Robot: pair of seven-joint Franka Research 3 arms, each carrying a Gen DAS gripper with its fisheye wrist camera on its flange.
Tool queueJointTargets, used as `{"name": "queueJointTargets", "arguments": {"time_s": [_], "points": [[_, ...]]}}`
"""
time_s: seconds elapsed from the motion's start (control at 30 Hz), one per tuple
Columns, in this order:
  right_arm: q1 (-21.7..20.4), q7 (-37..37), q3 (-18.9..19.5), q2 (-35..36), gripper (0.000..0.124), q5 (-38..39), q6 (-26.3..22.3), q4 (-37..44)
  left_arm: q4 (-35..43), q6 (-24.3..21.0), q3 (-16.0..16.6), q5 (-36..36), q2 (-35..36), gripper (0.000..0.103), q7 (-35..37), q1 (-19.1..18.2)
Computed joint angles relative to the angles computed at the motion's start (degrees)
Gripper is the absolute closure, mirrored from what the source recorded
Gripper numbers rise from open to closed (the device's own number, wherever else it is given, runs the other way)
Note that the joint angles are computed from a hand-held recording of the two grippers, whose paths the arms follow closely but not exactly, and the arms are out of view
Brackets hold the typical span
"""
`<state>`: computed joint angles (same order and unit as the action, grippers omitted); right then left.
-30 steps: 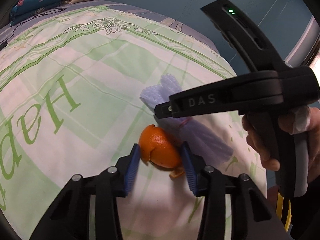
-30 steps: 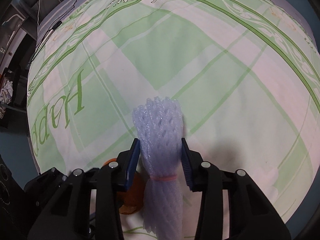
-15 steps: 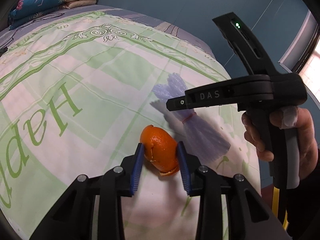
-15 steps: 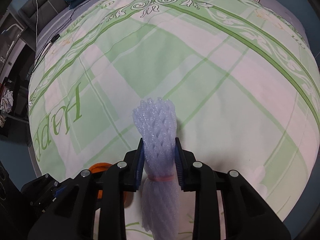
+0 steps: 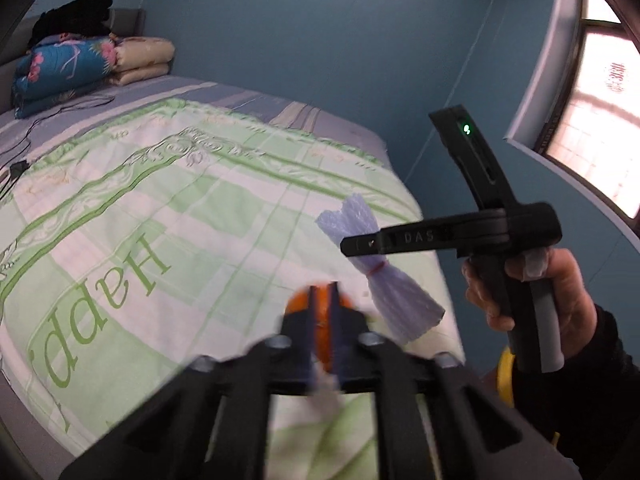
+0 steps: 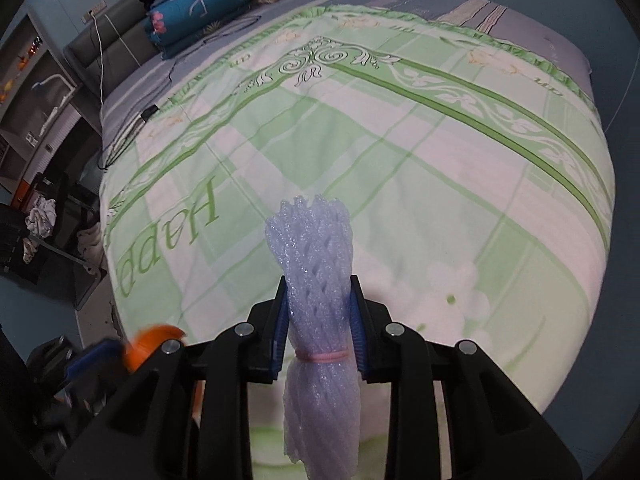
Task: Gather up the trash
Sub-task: 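Lift and carry the orange peel and purple net with both tools to the bin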
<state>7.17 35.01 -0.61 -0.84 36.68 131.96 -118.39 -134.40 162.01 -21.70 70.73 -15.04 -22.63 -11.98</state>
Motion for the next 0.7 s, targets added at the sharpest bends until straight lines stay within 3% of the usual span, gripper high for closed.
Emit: {"name": "queueJointTargets", "arguments": {"time_s": [0.17,0.4,0.47,0.53,0.7], "points": [[-1.9,-3.3,-2.5,-6.0,0.098,3.6,-1.0,-4.7,1.5,-2.6,-1.8,0.2,-1.6,0.101,1.0,-1.3],[-4.3,-7.2,-5.9,-10.4,0.098,6.5,-3.3,-7.9,1.4,-1.5,-0.2,-9.6,0.8,0.101,10.7,-3.8],[-4.8,-8.0,-6.5,-11.0,0.098,7.4,-4.1,-8.4,1.1,-0.5,0.4,-13.3,2.4,0.094,13.5,-4.3],[-5.4,-8.9,-7.1,-11.2,0.098,8.2,-5.1,-8.7,1.2,-1.7,0.0,-14.9,3.8,0.075,14.3,-4.3],[-6.9,-10.4,-7.9,-11.0,0.098,9.2,-7.0,-9.0,1.0,-2.7,1.1,-19.2,7.5,0.066,17.3,-5.6]]}}
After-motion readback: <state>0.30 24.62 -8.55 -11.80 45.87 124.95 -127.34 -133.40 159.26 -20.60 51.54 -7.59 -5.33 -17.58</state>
